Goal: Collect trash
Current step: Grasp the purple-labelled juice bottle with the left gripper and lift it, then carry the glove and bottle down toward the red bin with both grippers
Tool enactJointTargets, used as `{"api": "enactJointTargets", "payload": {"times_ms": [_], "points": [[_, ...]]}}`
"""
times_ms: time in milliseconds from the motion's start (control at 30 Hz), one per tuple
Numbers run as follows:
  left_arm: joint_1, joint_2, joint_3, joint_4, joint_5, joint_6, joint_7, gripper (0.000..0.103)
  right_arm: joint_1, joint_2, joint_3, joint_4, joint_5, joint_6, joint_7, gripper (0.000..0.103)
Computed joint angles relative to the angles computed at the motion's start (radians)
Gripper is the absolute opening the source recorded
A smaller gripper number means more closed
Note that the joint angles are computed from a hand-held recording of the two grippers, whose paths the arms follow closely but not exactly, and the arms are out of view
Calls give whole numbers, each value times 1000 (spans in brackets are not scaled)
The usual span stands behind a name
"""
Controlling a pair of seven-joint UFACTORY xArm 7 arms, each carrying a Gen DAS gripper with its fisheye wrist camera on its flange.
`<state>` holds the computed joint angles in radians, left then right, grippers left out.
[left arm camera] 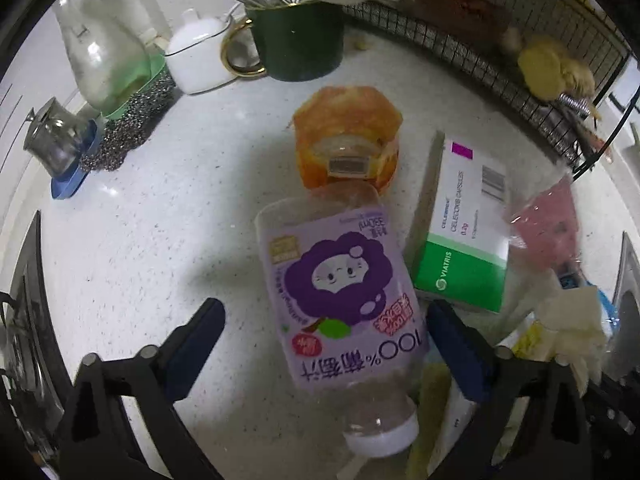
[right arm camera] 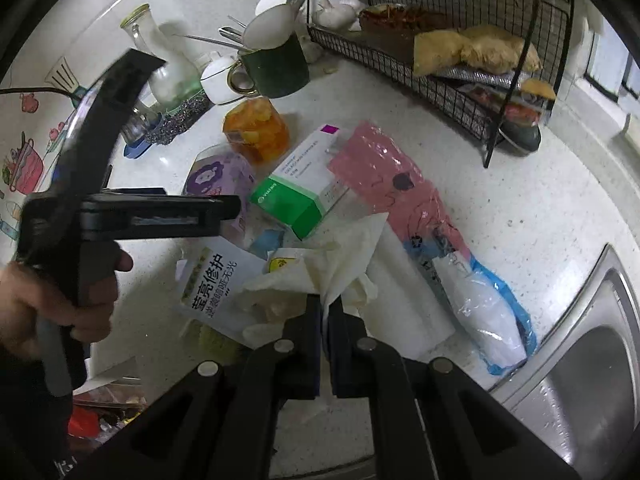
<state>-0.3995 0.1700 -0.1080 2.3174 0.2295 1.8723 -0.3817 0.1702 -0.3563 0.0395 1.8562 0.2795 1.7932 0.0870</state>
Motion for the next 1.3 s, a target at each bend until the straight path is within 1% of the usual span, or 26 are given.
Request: {"api": "enactJointTargets", "payload": {"times_ms": [33, 67, 167, 267, 400, 567, 633, 733, 867, 933, 1033, 1100, 1167, 1267, 1300], "points": [[10, -16, 0, -30, -23, -21, 5, 81, 0, -3, -4, -5, 6, -1, 0, 3], [14, -19, -2, -41, -31, -30, 9, 76, -1, -6, -7, -9, 10, -4, 2, 3], [15, -55, -12, -101, -10, -71, 37, 75, -4, -9, -12, -10, 15, -7, 10, 3], [10, -95, -25, -140, 15, -87, 54, 73, -11, -24, -15, -21, 16, -13, 30, 3], [29, -158, -38, -180, 10, -89, 82, 72, -10, -26, -13, -3, 11, -9, 36, 3], [54, -233, -64, -167, 12, -55, 116, 72, -5, -25, -5, 43, 2, 2, 52, 3], [71, -257, -67, -159, -4, -45, 131, 72, -2, -18, 3, 72, -1, 6, 63, 3], [89, -302, -84, -141, -23, -6, 141, 72, 5, -10, 14, 112, -8, 15, 75, 3], [117, -379, -107, -124, -48, 41, 160, 71, 22, 1, 57, 180, -26, 35, 108, 3], [135, -409, -106, -130, -75, 44, 175, 71, 33, 6, 81, 213, -34, 42, 128, 3], [164, -464, -105, -122, -121, 71, 186, 71, 51, 2, 129, 256, -52, 50, 168, 3], [181, -509, -95, -133, -156, 84, 197, 71, 65, -10, 160, 279, -59, 59, 197, 3], [195, -565, -84, -155, -187, 101, 215, 71, 73, -36, 194, 268, -71, 59, 224, 3], [211, -639, -55, -167, -238, 145, 244, 71, 78, -65, 252, 268, -77, 80, 299, 3], [216, -661, -47, -172, -255, 157, 252, 71, 76, -73, 284, 278, -88, 94, 326, 3]]}}
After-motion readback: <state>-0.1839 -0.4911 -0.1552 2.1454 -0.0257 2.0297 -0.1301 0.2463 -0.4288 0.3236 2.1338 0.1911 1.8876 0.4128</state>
